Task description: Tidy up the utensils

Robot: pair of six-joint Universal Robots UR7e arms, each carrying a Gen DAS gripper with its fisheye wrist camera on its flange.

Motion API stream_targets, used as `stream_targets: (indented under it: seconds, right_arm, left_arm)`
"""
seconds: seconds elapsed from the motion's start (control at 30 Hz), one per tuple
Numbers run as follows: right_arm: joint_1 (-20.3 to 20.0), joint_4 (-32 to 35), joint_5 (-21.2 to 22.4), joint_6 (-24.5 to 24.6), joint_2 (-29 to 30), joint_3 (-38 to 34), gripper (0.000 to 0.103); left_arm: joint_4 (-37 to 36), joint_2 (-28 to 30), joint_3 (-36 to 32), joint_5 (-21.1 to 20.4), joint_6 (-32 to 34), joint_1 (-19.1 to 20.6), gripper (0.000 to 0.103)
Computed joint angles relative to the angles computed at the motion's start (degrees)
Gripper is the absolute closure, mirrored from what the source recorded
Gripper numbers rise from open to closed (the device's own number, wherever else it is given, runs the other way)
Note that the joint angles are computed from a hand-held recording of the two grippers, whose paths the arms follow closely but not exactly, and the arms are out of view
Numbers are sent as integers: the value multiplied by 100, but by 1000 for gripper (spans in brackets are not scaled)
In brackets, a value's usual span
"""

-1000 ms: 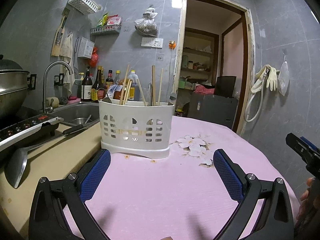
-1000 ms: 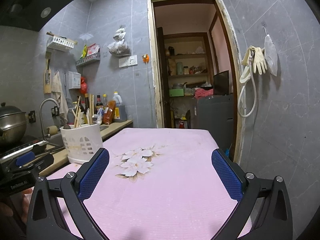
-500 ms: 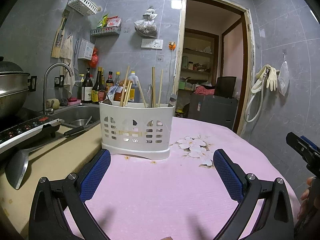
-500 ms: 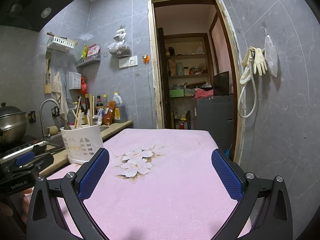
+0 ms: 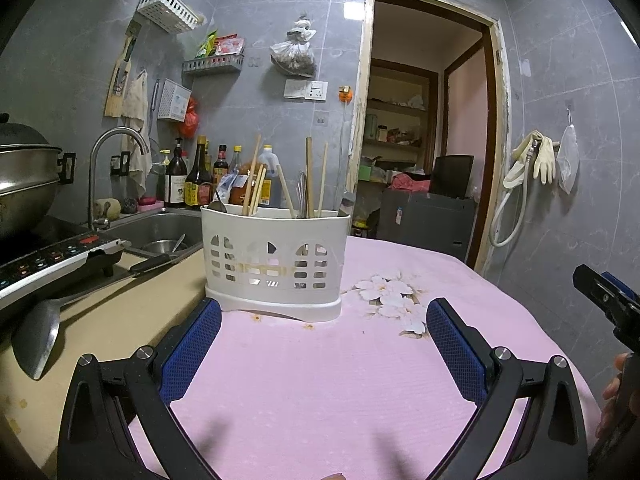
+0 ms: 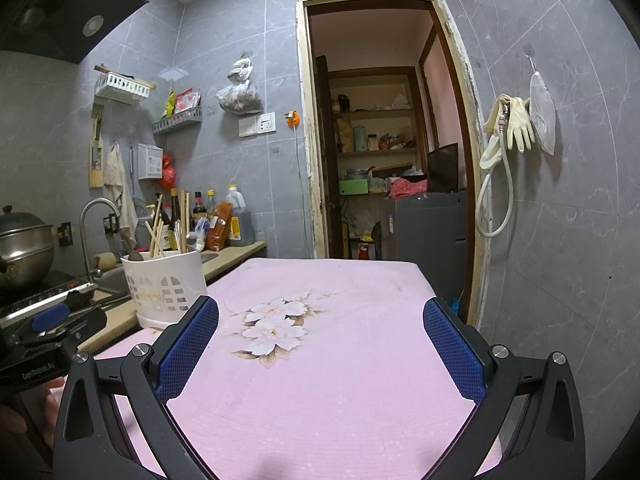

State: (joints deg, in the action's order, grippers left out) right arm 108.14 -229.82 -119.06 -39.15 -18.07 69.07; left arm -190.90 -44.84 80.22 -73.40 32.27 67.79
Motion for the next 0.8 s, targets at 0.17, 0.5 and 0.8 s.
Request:
stream_targets:
  seconds: [0.17,0.5,0.8]
  right_arm:
    - [11,4,2,-29,5,-19,0]
    - [17,2,-11,-48,16,-56,0]
    - [23,4,-12,-47,8,-57,0]
  left_arm:
    - [-9,-3,-13,7,-8,8,2]
    - [-16,17,-50,14,11,19,2]
    - [-33,24,-59,22,32,18,2]
